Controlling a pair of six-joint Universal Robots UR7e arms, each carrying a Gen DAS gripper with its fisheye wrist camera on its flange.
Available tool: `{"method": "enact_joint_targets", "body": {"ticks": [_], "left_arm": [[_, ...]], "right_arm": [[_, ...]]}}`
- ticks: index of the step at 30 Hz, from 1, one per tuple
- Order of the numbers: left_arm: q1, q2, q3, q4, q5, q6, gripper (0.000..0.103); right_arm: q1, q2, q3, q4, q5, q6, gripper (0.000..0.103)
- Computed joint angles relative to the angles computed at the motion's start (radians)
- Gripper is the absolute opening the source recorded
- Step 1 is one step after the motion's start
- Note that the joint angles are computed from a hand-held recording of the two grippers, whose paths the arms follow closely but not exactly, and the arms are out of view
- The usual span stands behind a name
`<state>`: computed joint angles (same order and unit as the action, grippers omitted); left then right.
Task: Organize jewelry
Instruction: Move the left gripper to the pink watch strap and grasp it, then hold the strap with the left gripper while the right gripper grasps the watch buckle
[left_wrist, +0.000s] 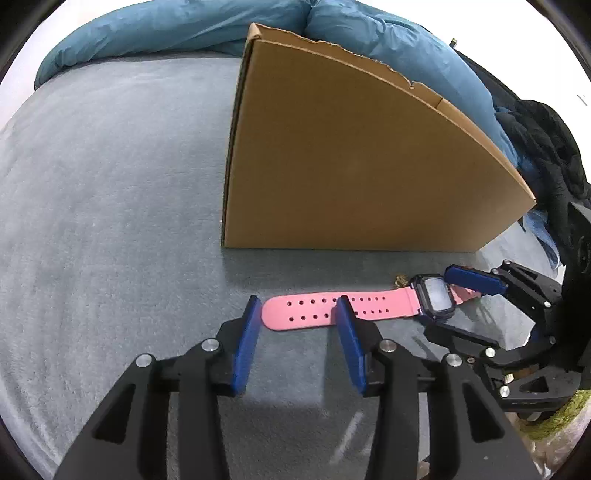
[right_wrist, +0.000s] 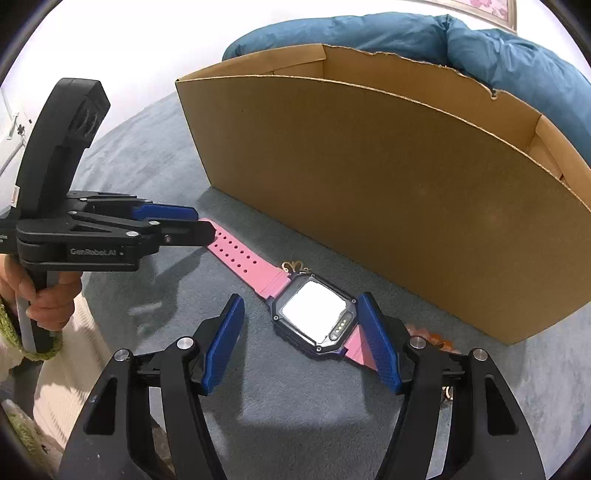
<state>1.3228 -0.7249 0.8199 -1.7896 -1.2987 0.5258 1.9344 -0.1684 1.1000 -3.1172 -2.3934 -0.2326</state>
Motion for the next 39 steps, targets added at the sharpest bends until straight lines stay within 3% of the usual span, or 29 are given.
{"method": "enact_joint_targets", "body": {"ticks": [8, 15, 23, 32, 39], "left_arm": [[0.016, 0.031, -0.085, 0.090, -0.073, -0.056, 0.042], [0.000, 0.008, -0.023, 0.027, -0.046, -0.044, 0.041], [-0.025, -0.049, 0.099, -0.063, -0.014, 0.020, 0.015], [-0.018, -0.097, 0.111, -0.025, -0.043, 0.027, 0.012], [-0.003, -0.096, 0.104, -0.014, -0.005, 0.016, 0.012]], "right_arm": [[0.001, -0.004, 0.013, -0.012, 0.004, 0.006, 0.062], [0.004, 0.005, 0.007, -0.019, -0.005, -0.007, 0.062], [0.008, -0.001, 0.026, -0.027, -0.003, -0.008, 0.062], [0.019, -0.028, 0.094, -0.033, 0.020, 0.017, 0.061], [0.035, -0.065, 0.175, -0.073, 0.016, 0.048, 0.060]]}}
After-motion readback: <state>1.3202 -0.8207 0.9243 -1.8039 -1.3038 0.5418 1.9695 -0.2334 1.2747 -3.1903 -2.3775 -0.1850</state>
